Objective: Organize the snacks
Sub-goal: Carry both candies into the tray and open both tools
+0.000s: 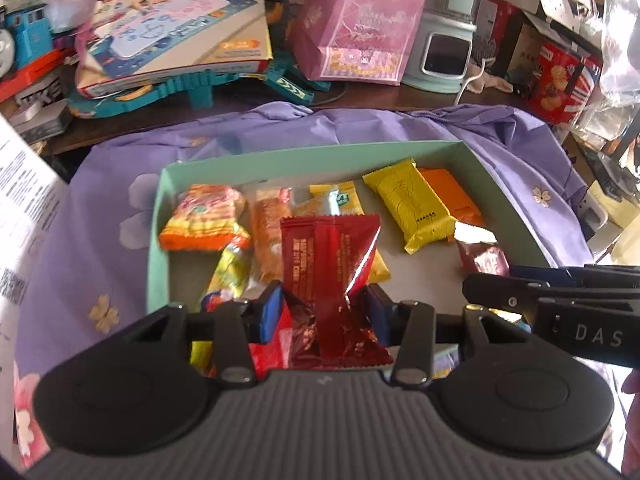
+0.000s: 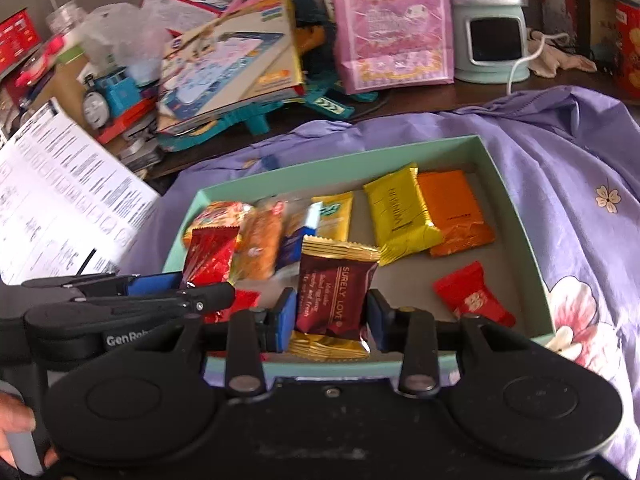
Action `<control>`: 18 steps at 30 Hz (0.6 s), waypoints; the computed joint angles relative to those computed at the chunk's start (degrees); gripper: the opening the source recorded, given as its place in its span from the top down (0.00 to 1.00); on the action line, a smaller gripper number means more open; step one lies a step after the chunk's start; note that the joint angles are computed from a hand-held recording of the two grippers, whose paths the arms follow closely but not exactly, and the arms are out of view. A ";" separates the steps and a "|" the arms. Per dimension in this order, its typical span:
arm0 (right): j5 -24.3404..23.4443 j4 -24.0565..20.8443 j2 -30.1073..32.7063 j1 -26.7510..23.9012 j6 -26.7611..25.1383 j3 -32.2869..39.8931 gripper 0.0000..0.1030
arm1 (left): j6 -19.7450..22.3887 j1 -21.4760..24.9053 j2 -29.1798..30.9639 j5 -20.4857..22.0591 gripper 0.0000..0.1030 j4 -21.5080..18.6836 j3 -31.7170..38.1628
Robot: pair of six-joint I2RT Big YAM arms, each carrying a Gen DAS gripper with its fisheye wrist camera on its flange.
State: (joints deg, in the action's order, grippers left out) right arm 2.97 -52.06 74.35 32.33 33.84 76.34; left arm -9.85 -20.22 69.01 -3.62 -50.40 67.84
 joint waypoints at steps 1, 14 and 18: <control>-0.62 0.39 0.31 -0.56 0.13 -0.26 0.64 | 0.06 -0.21 0.79 -0.19 0.57 0.17 0.28; -1.30 3.90 -0.27 -3.74 3.47 -3.78 0.06 | -0.55 -1.41 5.29 -5.70 0.00 -0.08 1.48; -0.46 3.71 -1.97 -3.67 4.27 -5.07 0.00 | -0.46 -2.15 4.45 -5.93 0.00 -0.24 0.81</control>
State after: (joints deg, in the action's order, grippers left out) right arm 2.51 -48.35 72.38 28.66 38.12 71.27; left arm -10.30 -22.37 73.46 -9.55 -50.65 68.64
